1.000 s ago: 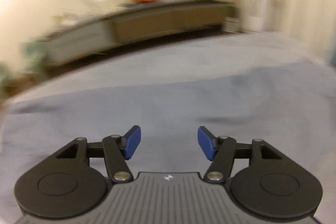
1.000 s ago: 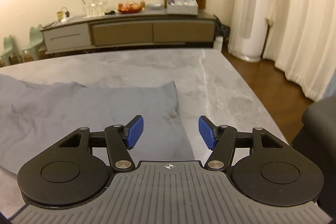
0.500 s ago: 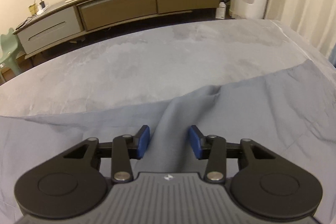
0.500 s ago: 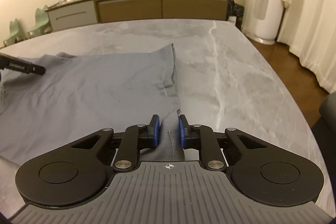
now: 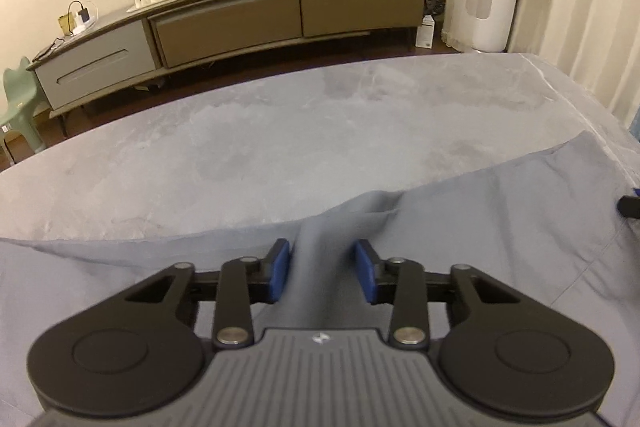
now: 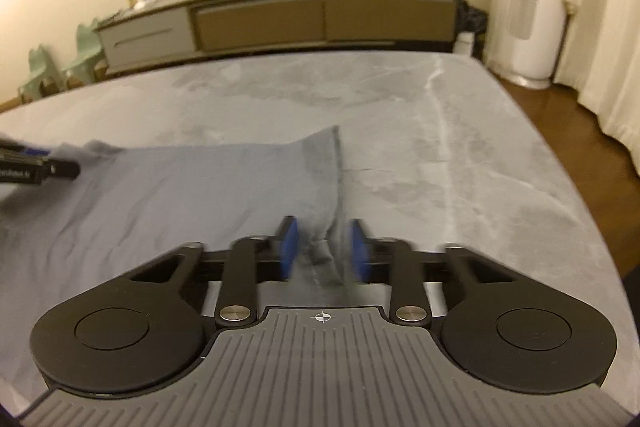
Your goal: Fold clothes
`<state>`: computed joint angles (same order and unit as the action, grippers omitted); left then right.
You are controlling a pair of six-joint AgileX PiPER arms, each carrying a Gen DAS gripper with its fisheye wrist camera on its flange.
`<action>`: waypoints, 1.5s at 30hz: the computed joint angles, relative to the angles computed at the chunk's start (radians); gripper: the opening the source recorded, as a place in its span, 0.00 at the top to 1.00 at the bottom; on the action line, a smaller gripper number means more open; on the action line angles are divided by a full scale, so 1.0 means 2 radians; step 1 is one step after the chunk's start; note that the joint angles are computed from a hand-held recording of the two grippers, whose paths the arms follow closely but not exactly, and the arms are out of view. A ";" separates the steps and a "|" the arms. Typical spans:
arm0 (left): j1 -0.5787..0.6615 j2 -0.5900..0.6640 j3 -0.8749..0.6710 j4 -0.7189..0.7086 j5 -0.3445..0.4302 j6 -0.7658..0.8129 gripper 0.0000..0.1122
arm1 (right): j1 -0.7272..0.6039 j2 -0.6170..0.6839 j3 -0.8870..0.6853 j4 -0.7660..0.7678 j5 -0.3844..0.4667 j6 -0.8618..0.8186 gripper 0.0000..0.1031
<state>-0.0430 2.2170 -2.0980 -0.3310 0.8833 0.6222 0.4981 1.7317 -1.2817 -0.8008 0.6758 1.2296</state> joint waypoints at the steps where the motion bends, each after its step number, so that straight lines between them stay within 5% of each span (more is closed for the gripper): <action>1: 0.000 0.000 -0.002 0.000 -0.001 0.001 0.78 | -0.001 0.006 -0.009 0.005 0.003 -0.011 0.89; 5: 0.001 0.008 -0.028 -0.006 -0.002 -0.002 0.88 | 0.003 0.002 -0.017 -0.022 0.007 0.006 0.95; 13: -0.029 0.055 -0.111 0.066 0.020 -0.082 0.84 | 0.002 0.018 -0.028 -0.060 0.026 0.054 0.95; 16: -0.018 0.004 -0.029 0.031 -0.019 -0.064 0.81 | -0.003 0.027 -0.026 -0.049 0.025 0.038 0.82; 17: -0.007 -0.027 0.018 -0.009 -0.035 -0.030 0.79 | -0.008 0.010 -0.010 -0.049 0.015 0.044 0.64; 18: 0.004 -0.054 0.058 -0.051 -0.044 0.006 0.77 | -0.014 -0.011 0.007 -0.049 0.006 0.056 0.57; 21: 0.021 -0.111 0.149 -0.128 -0.042 0.114 0.70 | -0.030 -0.088 0.073 -0.042 -0.025 0.085 0.51; 24: -0.005 -0.114 0.183 -0.064 -0.078 0.096 0.70 | -0.033 -0.130 0.121 0.016 -0.042 0.053 0.46; 28: -0.036 -0.072 0.143 0.030 -0.097 -0.015 0.69 | 0.024 -0.127 0.137 0.008 0.004 0.064 0.46; 31: -0.065 -0.043 0.077 0.118 -0.058 -0.110 0.71 | 0.049 -0.111 0.135 -0.008 0.008 0.081 0.52; 32: -0.074 -0.039 0.058 0.124 -0.037 -0.121 0.72 | 0.059 -0.100 0.125 -0.021 0.021 0.086 0.67; 35: -0.092 -0.050 0.031 0.071 0.018 -0.095 0.63 | 0.081 -0.070 0.094 -0.041 0.051 0.091 0.83; 37: -0.111 -0.059 0.020 0.035 0.049 -0.075 0.52 | 0.101 -0.052 0.079 -0.063 0.081 0.096 0.85; 45: -0.209 -0.002 -0.075 0.046 0.120 -0.094 0.43 | 0.184 0.009 0.029 -0.136 0.216 0.048 0.92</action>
<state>-0.4619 2.2136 -2.2489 -0.2398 1.1227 0.4349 0.8651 1.7506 -1.2240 -1.0724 1.1071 1.3263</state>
